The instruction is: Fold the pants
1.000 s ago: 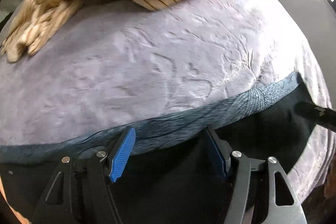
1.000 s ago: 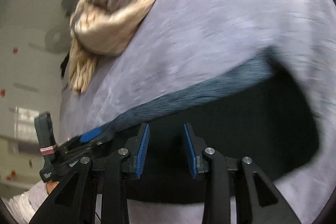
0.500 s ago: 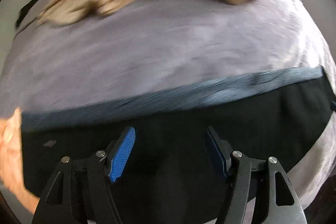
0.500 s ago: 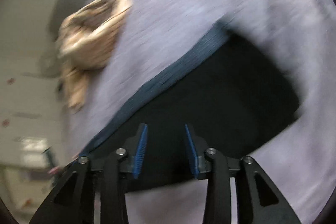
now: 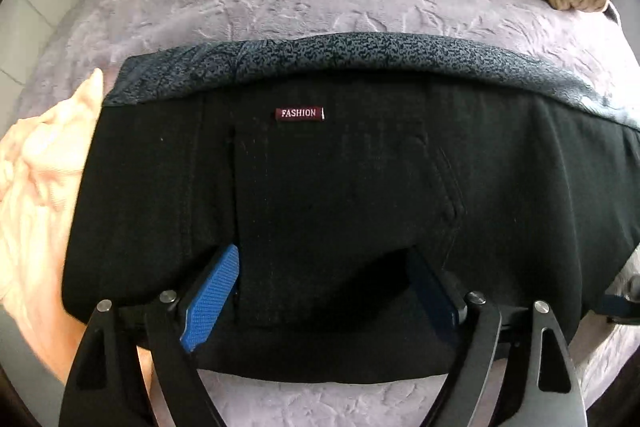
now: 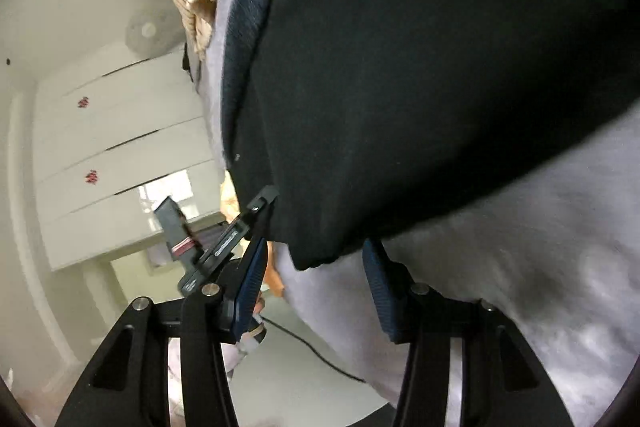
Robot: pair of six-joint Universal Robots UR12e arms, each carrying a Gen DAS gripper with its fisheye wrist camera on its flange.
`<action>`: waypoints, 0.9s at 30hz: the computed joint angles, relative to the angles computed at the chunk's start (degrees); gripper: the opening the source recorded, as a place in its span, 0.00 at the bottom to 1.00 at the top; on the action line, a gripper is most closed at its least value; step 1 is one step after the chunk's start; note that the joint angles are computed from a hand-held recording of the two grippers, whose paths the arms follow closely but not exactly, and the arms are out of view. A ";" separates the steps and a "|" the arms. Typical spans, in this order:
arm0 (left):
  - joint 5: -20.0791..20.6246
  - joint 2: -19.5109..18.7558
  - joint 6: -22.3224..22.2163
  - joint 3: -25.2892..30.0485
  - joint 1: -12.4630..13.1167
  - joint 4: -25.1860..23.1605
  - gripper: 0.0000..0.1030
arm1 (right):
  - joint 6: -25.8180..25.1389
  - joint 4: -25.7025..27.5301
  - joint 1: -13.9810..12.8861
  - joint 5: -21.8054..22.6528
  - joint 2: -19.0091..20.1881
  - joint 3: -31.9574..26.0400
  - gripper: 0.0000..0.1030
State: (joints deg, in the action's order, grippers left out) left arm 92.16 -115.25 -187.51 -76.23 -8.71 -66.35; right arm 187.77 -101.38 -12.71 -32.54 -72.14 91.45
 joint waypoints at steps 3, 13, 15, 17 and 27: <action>-1.25 0.28 0.53 -0.94 0.35 1.33 0.84 | 0.80 -2.18 0.28 -0.94 -0.17 0.46 0.52; -3.36 1.13 2.74 -2.89 1.36 3.40 0.84 | 7.22 -10.21 1.05 -6.27 -1.76 1.11 0.54; -3.35 1.08 2.97 -2.64 1.47 3.26 0.84 | 11.66 -14.53 0.89 -6.49 -1.60 1.90 0.54; -3.31 1.20 2.78 -2.51 1.27 3.03 0.84 | 15.57 -16.90 1.02 -7.59 -0.76 1.57 0.31; -2.97 1.03 4.56 -1.77 1.10 1.77 0.85 | 8.41 -9.23 1.99 -17.23 -2.28 -0.09 0.08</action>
